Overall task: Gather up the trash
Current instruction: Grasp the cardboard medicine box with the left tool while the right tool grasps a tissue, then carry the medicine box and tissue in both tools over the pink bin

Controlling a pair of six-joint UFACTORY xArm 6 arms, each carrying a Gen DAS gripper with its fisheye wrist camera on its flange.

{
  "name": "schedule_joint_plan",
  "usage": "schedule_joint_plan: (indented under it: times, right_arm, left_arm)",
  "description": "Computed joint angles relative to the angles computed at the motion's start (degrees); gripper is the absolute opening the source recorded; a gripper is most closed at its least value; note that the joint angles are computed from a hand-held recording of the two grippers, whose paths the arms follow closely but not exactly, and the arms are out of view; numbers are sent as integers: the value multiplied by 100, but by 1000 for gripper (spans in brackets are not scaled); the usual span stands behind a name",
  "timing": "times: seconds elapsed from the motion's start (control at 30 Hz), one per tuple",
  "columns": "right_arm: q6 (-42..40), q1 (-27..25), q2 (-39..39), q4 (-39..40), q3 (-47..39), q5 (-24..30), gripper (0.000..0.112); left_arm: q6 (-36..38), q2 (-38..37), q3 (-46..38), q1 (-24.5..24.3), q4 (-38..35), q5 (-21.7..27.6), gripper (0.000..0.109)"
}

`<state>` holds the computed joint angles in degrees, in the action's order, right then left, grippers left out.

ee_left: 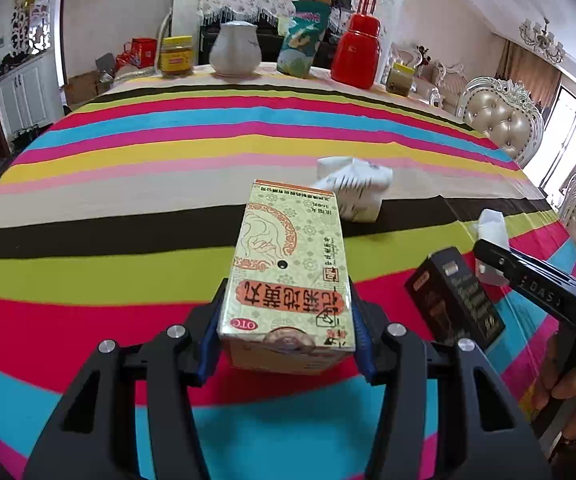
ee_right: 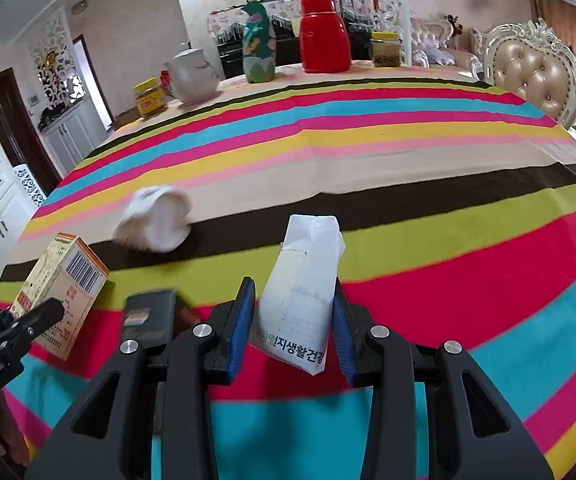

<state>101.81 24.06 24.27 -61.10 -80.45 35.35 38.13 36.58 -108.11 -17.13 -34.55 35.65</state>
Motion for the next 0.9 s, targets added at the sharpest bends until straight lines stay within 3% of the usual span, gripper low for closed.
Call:
schedule_joint_plan:
  times: [0.47, 0.9]
  right_arm:
    - [843, 1338, -1016, -783, 871, 905, 37]
    - [954, 2417, -681, -1057, 366, 1328, 37]
  left_arm:
    - [2360, -2271, 2990, 442, -2251, -713, 51]
    - [4300, -3771, 4620, 1009, -3932, -670, 51]
